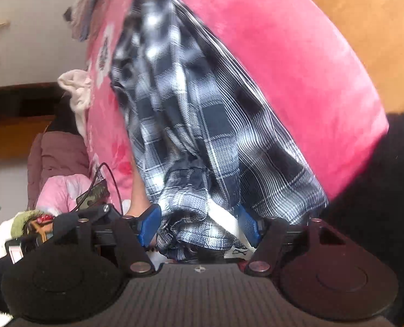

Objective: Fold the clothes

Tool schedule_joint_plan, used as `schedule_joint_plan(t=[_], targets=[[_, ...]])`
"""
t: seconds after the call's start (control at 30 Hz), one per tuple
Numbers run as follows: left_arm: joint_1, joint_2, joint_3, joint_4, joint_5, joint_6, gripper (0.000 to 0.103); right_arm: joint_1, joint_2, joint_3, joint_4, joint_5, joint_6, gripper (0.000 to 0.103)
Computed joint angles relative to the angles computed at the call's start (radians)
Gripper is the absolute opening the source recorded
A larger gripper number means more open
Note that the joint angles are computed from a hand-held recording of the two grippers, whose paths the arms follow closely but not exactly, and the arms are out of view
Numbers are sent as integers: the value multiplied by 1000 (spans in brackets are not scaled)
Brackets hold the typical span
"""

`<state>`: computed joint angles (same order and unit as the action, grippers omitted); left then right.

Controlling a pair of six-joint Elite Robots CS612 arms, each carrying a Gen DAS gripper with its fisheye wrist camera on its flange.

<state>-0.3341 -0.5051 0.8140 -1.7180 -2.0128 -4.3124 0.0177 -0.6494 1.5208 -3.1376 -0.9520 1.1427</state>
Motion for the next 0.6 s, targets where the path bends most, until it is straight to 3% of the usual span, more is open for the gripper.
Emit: schedule_joint_plan(t=[0.1,0.27,0.43,0.6], targets=[[1,4,-8,11,-1,9,52,5,19,-25,11,7,43,65],[3,4,-7,6,0,16,52,8,26,-58,93,17,41,65],[5,-5,14,-14,-9,48,52,-2,25,-47,44,19,132,66],[8,-10,22,-15,-12,78,52,7,34,-76,120,21,123,70]])
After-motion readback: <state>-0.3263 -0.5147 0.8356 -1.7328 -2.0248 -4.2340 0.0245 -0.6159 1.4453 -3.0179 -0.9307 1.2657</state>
